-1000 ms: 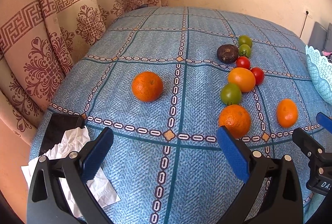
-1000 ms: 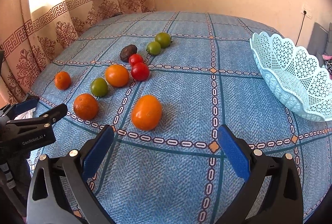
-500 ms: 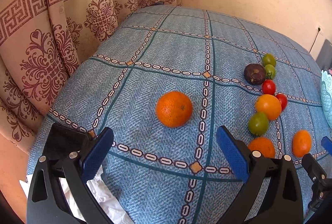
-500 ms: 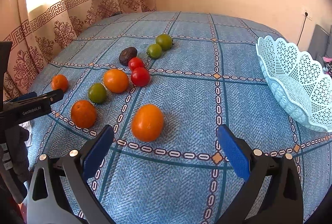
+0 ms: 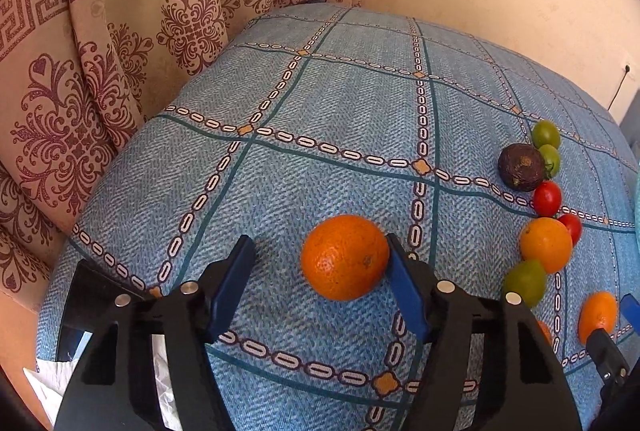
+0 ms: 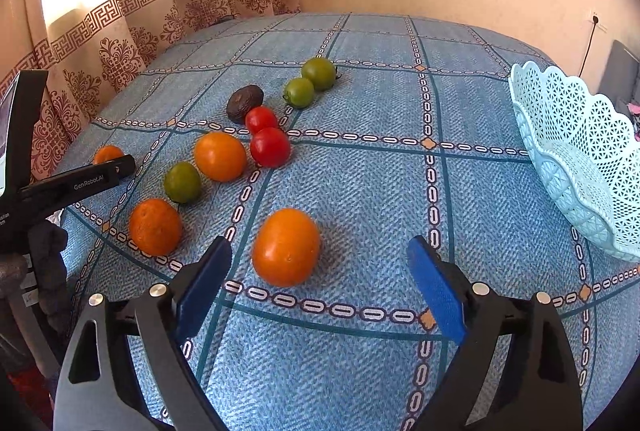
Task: Organize fruits
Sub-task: 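Grasp a round orange with the left gripper while the right gripper grasps another orange, then carry the orange to the blue basket and open the right gripper while the left carries its orange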
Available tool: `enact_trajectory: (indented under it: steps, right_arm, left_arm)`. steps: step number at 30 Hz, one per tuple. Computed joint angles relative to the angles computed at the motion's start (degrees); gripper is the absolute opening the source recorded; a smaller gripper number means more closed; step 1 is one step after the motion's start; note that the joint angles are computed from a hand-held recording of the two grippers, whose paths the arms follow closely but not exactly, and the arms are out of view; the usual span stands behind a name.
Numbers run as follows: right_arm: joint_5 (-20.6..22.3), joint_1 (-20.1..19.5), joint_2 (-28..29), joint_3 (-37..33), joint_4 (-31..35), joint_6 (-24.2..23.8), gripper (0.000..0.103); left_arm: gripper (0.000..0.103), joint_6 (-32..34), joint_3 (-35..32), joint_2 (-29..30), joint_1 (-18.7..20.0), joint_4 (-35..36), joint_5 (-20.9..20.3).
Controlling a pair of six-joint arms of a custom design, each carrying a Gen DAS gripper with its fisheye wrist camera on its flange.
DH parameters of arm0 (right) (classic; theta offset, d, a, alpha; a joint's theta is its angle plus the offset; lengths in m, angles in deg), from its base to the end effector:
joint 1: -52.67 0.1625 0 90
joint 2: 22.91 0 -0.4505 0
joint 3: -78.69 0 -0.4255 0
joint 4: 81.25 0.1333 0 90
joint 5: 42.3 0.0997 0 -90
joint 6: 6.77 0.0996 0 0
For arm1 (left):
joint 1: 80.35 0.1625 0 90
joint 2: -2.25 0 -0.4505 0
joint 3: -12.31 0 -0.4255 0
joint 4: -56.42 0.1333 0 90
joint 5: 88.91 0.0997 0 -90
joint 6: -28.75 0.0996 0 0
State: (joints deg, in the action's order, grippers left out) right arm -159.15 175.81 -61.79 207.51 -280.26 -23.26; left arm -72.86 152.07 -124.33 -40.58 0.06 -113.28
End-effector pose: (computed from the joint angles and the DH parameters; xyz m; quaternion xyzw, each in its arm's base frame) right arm 0.3333 -0.3490 -0.0316 0.3677 -0.8868 0.1926 0.2032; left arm 0.0018 -0.2899 0.3264 -0.1403 0.7883 -0.4011 0.4449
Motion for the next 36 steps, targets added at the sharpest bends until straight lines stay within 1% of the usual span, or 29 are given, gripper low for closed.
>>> enact_trajectory:
  steps: [2,3,4,7,8,10,11,13,14,18,23,30,33,36]
  right_arm:
    - [-0.11,0.01,0.35,-0.19,0.12,0.03,0.089]
    - [-0.11,-0.01,0.50,-0.31,0.29,0.07,0.088]
    - [-0.06,-0.06,0.59,-0.40,0.57,0.13,0.084]
    - [-0.12,0.07,0.95,-0.79,1.00,0.30,0.080]
    - [-0.16,0.16,1.09,-0.95,1.15,0.25,0.078]
    - [-0.07,0.24,1.26,-1.26,1.98,0.23,0.067]
    - [-0.14,0.30,1.39,-1.38,2.25,0.15,0.064]
    - [-0.87,0.54,1.87,-1.63,2.32,-0.11,0.054]
    - [-1.45,0.78,2.15,-1.71,1.96,-0.43,0.052]
    - [-0.19,0.83,1.73,-1.55,2.73,-0.66,0.037]
    - [0.27,0.68,1.28,-1.29,2.93,-0.10,0.037]
    - [1.52,0.26,-0.41,0.01,0.91,0.25,0.037]
    - [2.02,-0.05,-1.53,0.45,0.19,0.42,0.037]
    - [2.18,-0.47,-2.68,0.84,-0.79,0.25,0.037]
  left_arm:
    - [0.053,2.24,0.65,-0.87,-0.38,-1.88,0.19]
    - [0.052,2.85,0.79,-0.96,-0.47,-2.36,0.32]
    - [0.049,3.43,0.86,-1.03,-0.52,-2.73,0.44]
    - [0.039,4.40,1.38,-1.48,-1.60,-3.73,0.04]
    - [0.039,3.73,1.30,-1.15,-1.76,-3.23,-0.06]
    - [0.039,2.91,1.27,-0.85,-2.16,-2.50,-0.26]
    - [0.039,2.73,1.27,-0.98,-2.34,-2.32,-0.41]
    - [0.039,2.49,1.24,-1.34,-2.81,-2.16,-0.85]
    - [0.039,2.88,1.25,-1.80,-2.90,-2.32,-1.00]
    - [0.039,1.80,1.11,-2.01,-4.23,-1.11,-1.85]
    - [0.039,-0.73,0.47,-0.86,-7.00,2.06,-2.53]
    - [0.039,-4.75,-0.92,1.24,-11.18,6.17,-3.58]
    - [0.039,-5.79,-1.49,2.90,-12.70,6.81,-3.77]
    - [0.039,-4.55,-1.84,4.60,-13.19,5.32,-3.35]
